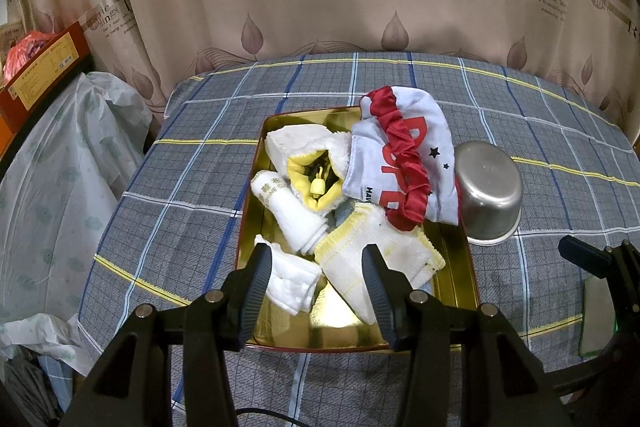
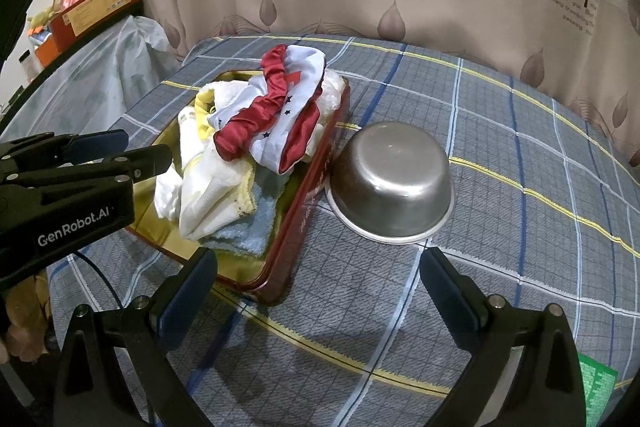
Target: Organize soft objects
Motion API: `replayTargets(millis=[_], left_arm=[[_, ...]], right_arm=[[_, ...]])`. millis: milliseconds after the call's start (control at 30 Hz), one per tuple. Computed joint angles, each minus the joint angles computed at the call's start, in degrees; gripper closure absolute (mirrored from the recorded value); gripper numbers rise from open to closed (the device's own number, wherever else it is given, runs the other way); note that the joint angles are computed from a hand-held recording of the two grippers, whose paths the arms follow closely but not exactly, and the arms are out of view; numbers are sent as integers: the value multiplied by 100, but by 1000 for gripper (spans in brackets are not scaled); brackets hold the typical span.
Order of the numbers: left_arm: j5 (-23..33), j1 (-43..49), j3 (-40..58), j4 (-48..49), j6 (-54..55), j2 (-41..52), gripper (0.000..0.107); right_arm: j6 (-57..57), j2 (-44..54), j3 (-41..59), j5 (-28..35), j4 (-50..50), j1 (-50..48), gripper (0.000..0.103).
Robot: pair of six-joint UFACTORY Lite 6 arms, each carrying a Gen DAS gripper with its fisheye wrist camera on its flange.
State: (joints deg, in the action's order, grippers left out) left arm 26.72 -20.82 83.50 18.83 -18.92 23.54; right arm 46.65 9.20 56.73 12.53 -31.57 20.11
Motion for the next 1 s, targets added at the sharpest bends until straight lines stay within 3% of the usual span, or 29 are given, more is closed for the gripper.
replayTargets(millis=[1000], left_arm=[[-10,114,55,-228,222,45,59]], right_arm=[[-330,49,50,48,293,70,3]])
